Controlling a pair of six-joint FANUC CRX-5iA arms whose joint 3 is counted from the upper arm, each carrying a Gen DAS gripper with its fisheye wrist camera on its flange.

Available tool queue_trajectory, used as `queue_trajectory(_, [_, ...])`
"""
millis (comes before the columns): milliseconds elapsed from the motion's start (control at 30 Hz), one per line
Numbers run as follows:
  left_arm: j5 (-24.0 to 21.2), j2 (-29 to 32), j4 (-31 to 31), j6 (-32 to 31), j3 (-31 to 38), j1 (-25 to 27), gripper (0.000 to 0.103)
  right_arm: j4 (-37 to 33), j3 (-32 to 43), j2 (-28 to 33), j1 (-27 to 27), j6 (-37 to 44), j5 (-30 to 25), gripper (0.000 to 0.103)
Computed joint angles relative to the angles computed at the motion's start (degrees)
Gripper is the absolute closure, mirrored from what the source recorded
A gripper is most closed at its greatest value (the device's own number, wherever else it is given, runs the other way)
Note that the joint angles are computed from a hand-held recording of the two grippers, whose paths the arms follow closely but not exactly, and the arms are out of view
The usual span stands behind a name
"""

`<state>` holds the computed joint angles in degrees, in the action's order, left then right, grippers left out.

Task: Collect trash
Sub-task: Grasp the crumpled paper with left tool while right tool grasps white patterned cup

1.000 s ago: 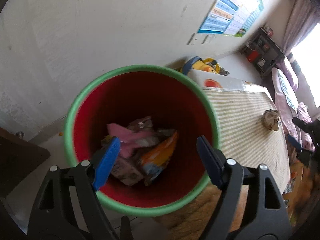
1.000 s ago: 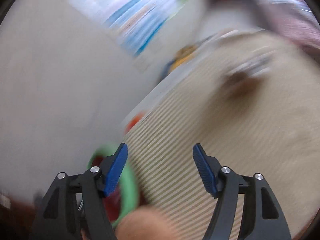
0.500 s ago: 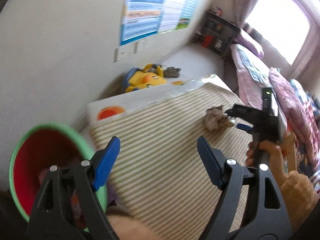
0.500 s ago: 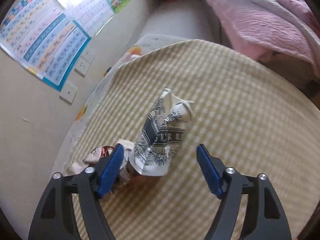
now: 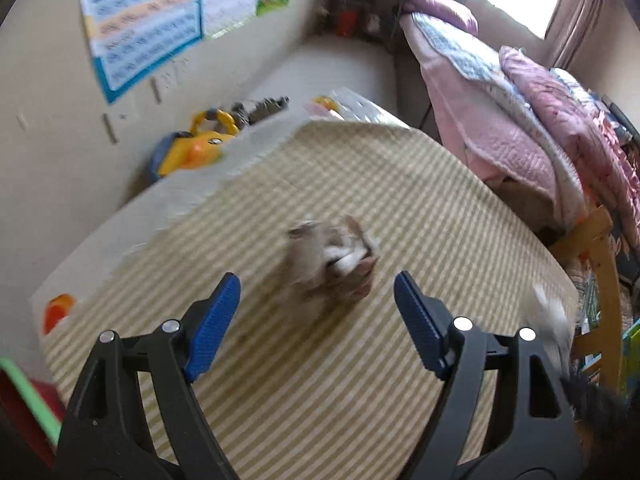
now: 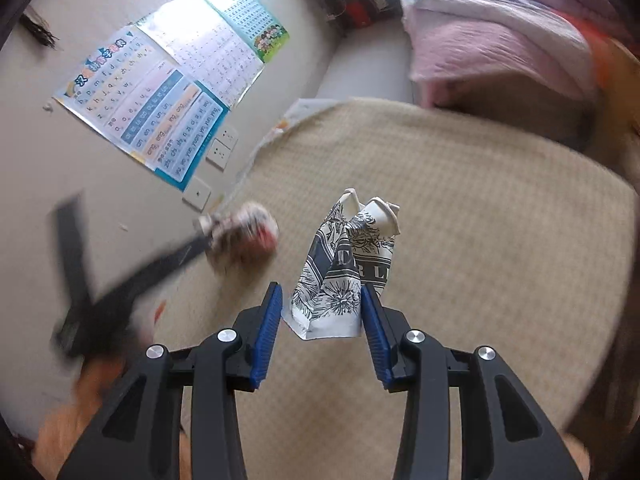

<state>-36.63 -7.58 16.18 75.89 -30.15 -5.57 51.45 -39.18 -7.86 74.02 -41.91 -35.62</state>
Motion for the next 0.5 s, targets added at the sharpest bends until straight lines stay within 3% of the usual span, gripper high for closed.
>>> queue_trajectory(133, [-1.4,5.6,-6.3,6.7,5.2,-2.8,0.028,3.8,-4.5,-1.9,3.2,-10.7,1.4,0.064])
queue_trajectory(200, [-3.6,7.2,-11.5,11.2,7.8,-4.1,0.054,3.3,-4.7,-2.5,3.8,-10.2,1.3,0.064])
queue_trajectory(233, [-4.1,6.8,-14.2,13.1,8.4,-4.6,0.059,3.6,-4.4,-2.5,4.0,-9.8,0.6,0.064])
queue_trajectory(333, [-4.5,4.1,-11.2,10.5,6.1,-3.5,0.064,3.6,-2.6,-1.7,4.5,-7.0,-1.9,0.064])
queue_trajectory(400, [-4.6,0.5,-11.5,10.7,4.4,-3.2,0.065,3.8,-1.9,-1.4,4.8,-6.5,-2.3,0.064])
queue_trajectory(500, [-4.4,-6.6,-7.1,7.6,-0.4,-1.4,0.065,3.6,-0.6,-1.0,6.0,-5.9,-3.8,0.064])
